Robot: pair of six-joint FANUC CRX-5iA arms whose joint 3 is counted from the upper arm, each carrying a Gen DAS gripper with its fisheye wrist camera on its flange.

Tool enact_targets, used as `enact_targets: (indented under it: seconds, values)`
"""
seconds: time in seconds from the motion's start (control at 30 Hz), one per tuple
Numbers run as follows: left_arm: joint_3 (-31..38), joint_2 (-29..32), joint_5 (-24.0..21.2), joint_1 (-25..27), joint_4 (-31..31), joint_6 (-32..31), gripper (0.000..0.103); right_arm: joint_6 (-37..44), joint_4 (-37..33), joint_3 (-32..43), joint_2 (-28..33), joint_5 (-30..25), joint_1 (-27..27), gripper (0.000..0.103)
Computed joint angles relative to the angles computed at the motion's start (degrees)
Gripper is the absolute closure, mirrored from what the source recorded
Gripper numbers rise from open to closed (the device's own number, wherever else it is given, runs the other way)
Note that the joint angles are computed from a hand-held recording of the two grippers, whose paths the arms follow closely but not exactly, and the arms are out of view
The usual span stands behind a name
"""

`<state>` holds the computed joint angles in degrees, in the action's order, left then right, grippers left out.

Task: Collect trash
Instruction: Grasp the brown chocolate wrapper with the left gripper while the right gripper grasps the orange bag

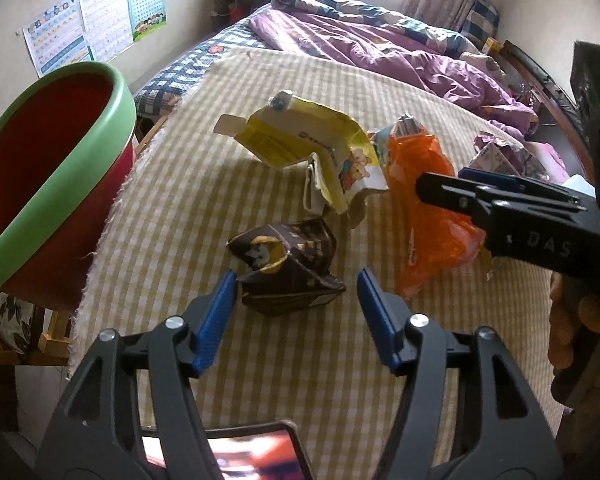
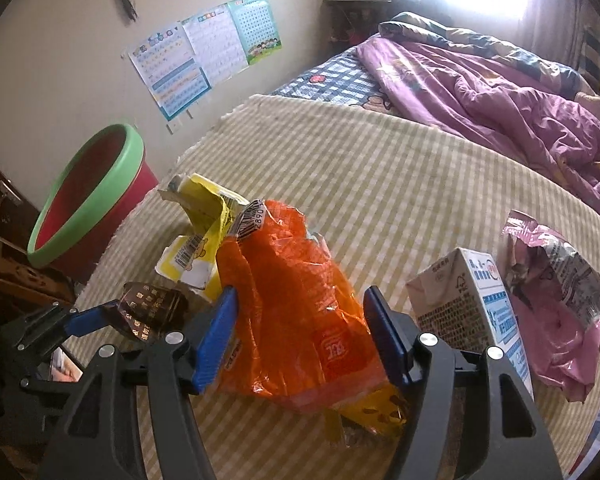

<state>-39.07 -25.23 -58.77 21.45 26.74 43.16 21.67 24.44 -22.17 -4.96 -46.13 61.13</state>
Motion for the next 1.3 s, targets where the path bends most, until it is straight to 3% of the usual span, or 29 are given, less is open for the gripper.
enact_targets:
  seconds: [0.1, 0.3, 0.4, 0.87, 1.03, 1.3]
  values:
    - [0.4, 0.5, 0.1, -0.9, -1.1, 0.8, 0.041, 0.7, -0.7, 0.4, 0.7, 0.4, -0.2, 0.034]
    - [0.8, 1.4, -0.4, -1.5, -2.4, 1.7, 0.042, -1.0, -1.4, -0.1, 0.3, 1.9, -0.7, 0.034]
    - [0.8, 1.5, -0.1, -1.8, -2.3, 1.4, 0.051, -0.3, -1.5, 0.1, 0.2, 1.7, -0.4, 0.039]
    - [0.5, 0.3, -0.3, -2.0, -2.6, 0.8, 0.053, -0.9, 0.9, 0.8, 2.1, 0.9, 0.3, 0.032]
    - [0.3, -1.1, -1.1, 0.3, -0.6, -0.6, 0.053, 0.1, 0.9, 1.2, 2.3, 0.6, 0.6, 0.048]
    - [0.3, -3.9, -2.5, 4.3, 4.5, -4.5, 0.053, -2.7, 2.7, -0.4, 0.3, 1.8, 1.9, 0.054]
